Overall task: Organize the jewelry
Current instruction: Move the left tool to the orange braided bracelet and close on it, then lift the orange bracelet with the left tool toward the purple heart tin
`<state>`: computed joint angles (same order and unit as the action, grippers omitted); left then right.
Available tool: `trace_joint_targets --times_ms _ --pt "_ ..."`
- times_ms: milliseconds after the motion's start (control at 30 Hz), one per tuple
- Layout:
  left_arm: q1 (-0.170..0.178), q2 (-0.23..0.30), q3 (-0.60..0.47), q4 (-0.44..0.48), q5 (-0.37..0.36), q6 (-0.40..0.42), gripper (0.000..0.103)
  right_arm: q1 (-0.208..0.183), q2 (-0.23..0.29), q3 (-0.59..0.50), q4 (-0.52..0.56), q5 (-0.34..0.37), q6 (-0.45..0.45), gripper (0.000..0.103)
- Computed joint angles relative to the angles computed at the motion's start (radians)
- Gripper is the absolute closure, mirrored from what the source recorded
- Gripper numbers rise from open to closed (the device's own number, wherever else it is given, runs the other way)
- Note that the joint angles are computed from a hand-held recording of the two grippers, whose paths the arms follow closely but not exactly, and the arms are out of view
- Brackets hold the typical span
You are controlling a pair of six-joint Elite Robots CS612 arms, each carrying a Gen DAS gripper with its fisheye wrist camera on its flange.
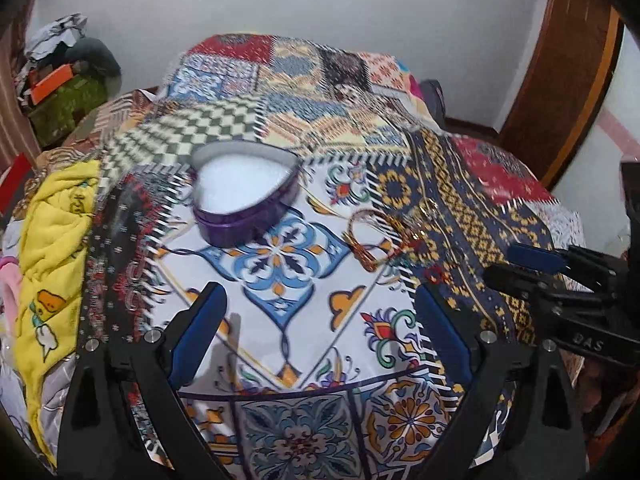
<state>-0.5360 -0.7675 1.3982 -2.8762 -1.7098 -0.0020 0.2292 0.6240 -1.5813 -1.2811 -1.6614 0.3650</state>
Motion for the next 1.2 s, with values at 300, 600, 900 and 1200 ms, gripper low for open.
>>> trace_joint_targets --times_ms 300,600,900,1200 --pt "-0.006 0.035 -0.057 0.102 -0.092 0.069 0.034 -0.025 -0.008 0.027 0.033 0.046 -0.032 0.074" --pt "0.001 0.077 -0.129 0.177 -0.136 0.039 0.062 -0.02 -0.016 0.053 0.042 0.033 -0.06 0.074" --pt "-0.001 0.109 -0.177 0.183 -0.139 0.031 0.07 -0.015 -0.022 0.075 0.049 0.016 -0.085 0.074" --pt "0.003 0.128 -0.203 0.18 -0.145 0.014 0.094 -0.009 -0.022 0.088 0.038 -0.003 -0.099 0.081"
